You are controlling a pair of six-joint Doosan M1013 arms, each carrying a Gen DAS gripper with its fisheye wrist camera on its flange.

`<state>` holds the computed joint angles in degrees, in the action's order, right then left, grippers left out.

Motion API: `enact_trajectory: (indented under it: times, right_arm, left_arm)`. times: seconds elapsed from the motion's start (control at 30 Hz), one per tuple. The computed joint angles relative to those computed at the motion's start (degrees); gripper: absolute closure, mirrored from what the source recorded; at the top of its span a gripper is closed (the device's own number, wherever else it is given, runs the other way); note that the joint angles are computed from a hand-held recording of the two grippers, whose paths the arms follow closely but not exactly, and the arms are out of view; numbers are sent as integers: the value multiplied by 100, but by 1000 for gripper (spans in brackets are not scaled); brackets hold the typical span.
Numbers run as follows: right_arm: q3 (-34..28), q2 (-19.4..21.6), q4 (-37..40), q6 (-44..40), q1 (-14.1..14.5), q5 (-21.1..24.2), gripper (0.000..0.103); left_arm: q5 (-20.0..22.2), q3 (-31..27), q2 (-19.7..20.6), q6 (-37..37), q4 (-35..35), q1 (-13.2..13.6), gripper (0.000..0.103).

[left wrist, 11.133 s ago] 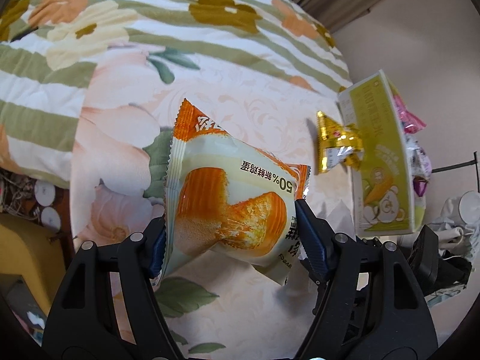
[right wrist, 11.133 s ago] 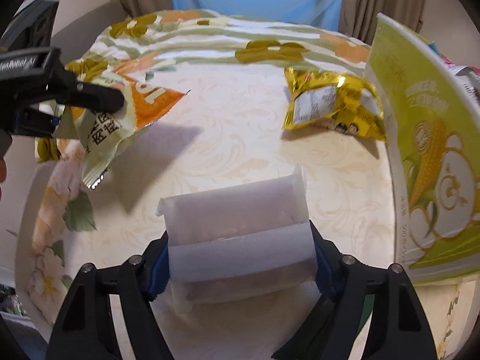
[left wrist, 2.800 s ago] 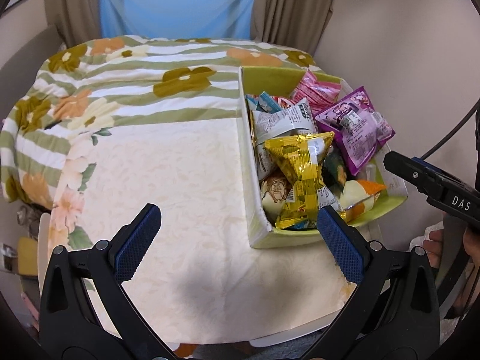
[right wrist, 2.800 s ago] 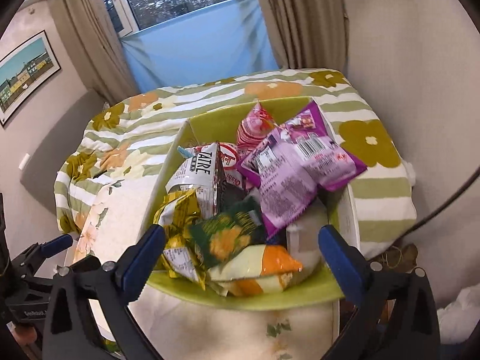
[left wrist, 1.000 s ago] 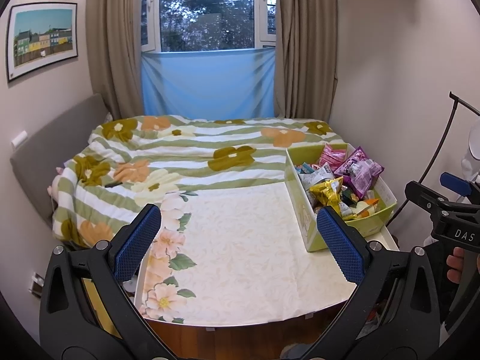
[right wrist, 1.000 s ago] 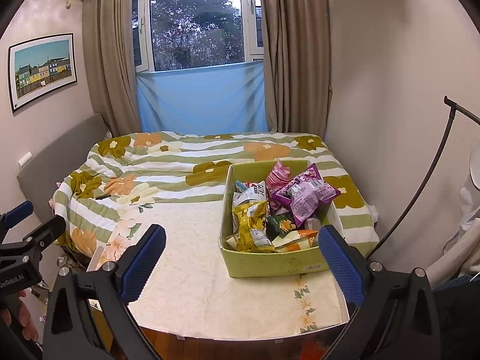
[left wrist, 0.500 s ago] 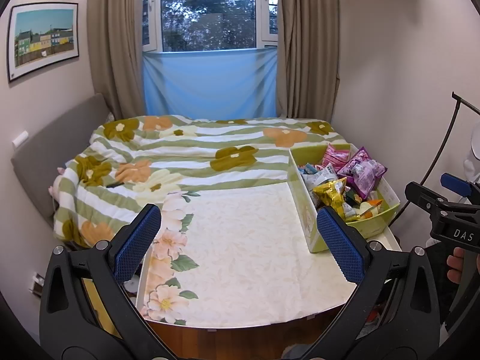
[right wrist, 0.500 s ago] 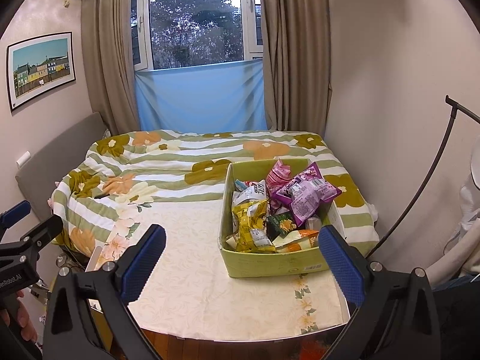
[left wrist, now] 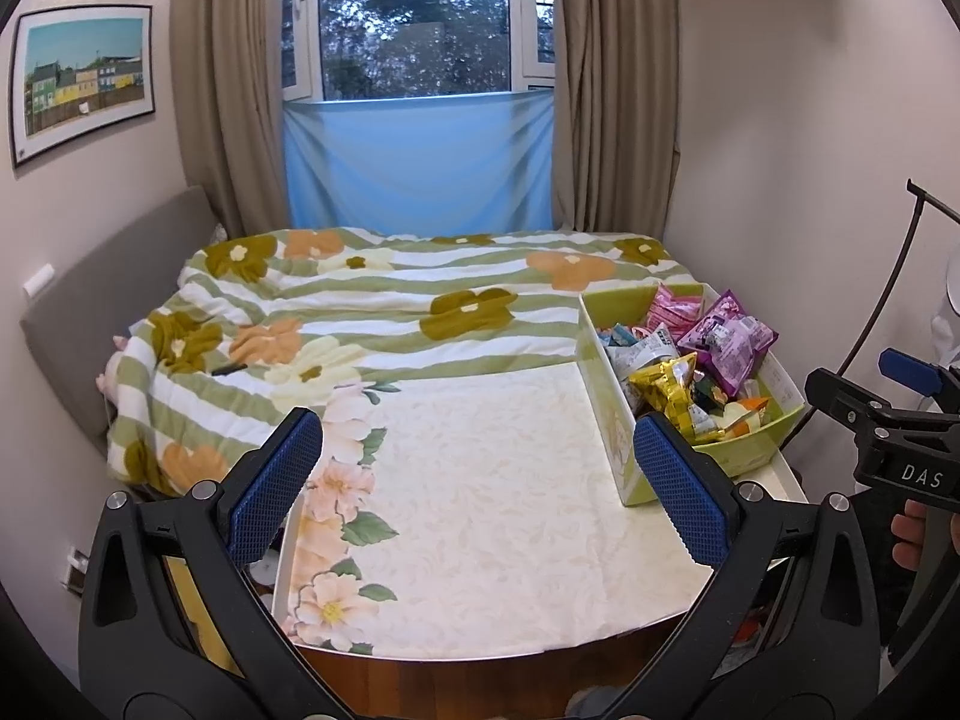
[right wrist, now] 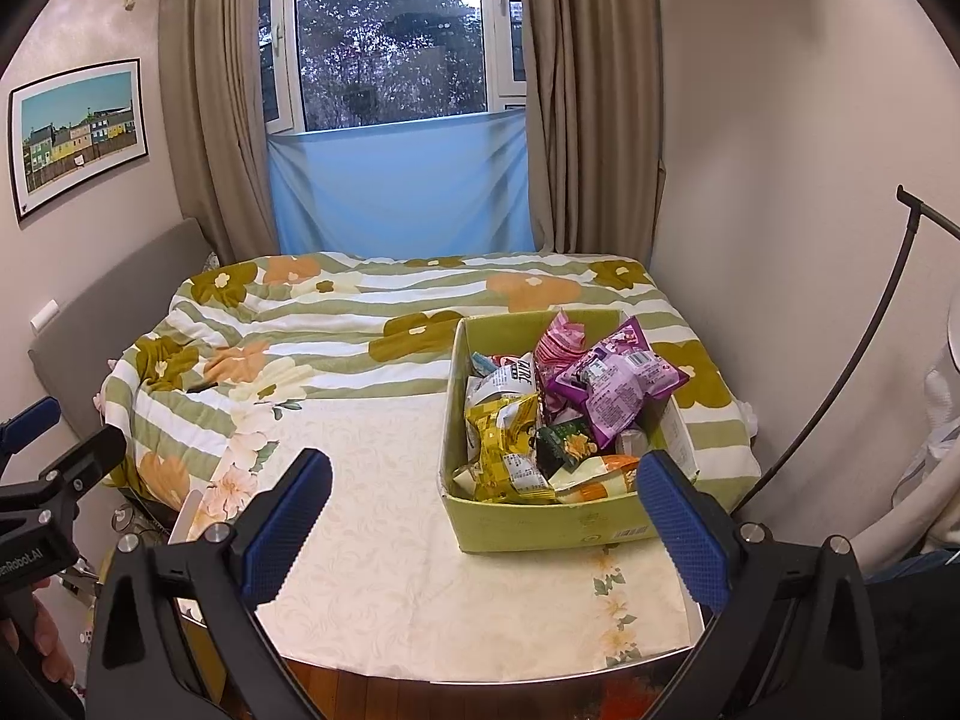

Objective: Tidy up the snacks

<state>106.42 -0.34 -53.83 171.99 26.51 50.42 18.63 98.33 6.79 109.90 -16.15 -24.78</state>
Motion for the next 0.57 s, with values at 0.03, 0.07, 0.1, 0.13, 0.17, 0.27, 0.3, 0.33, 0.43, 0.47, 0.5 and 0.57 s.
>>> enact_trajectory:
  times: [0.03,0.07,0.1,0.13,0.17,0.27,0.3,0.33,0.43,0.47,0.5,0.57]
  right_arm:
    - [2,4,2,-3,-2,0,2]
    - [-3,15,5,-5,-2,1,2]
    - [-4,14,6,-3,-2,-2,2]
    - [-4,14,6,1,-2,-4,2]
    - [-6,17,8,2,-2,-3,2]
    - [-12,15,8,2,0,2,2]
    - [-11,15,7,3,-2,0,2]
    - [-16,15,14,-10,-5,2,2]
    - [-3,35,5,39,-14,-17,2]
    - [4,44,-3,58,-12,-21,2]
    - [5,44,4,53,-16,-23,2]
    - [13,48,0,73,-19,-34,2]
  left_arm:
    - [-3,-12,12,-41,27,-5,0]
    - [-12,-5,8,-57,24,-6,0]
    - [-31,1,7,-13,-36,1,0]
    - [-45,-2,8,-9,-47,0,0]
    - [-75,6,3,-15,-50,0,0]
    - [-119,10,2,-34,-50,-7,0]
    - [-139,13,4,-73,-2,-9,0]
    - [-145,10,8,-125,58,-16,0]
    - [-137,-3,22,-20,-58,-8,0]
    - [-119,-16,34,50,-125,-4,0]
    - [-119,-16,35,89,-161,-5,0]
    - [-172,1,32,178,-225,-4,0]
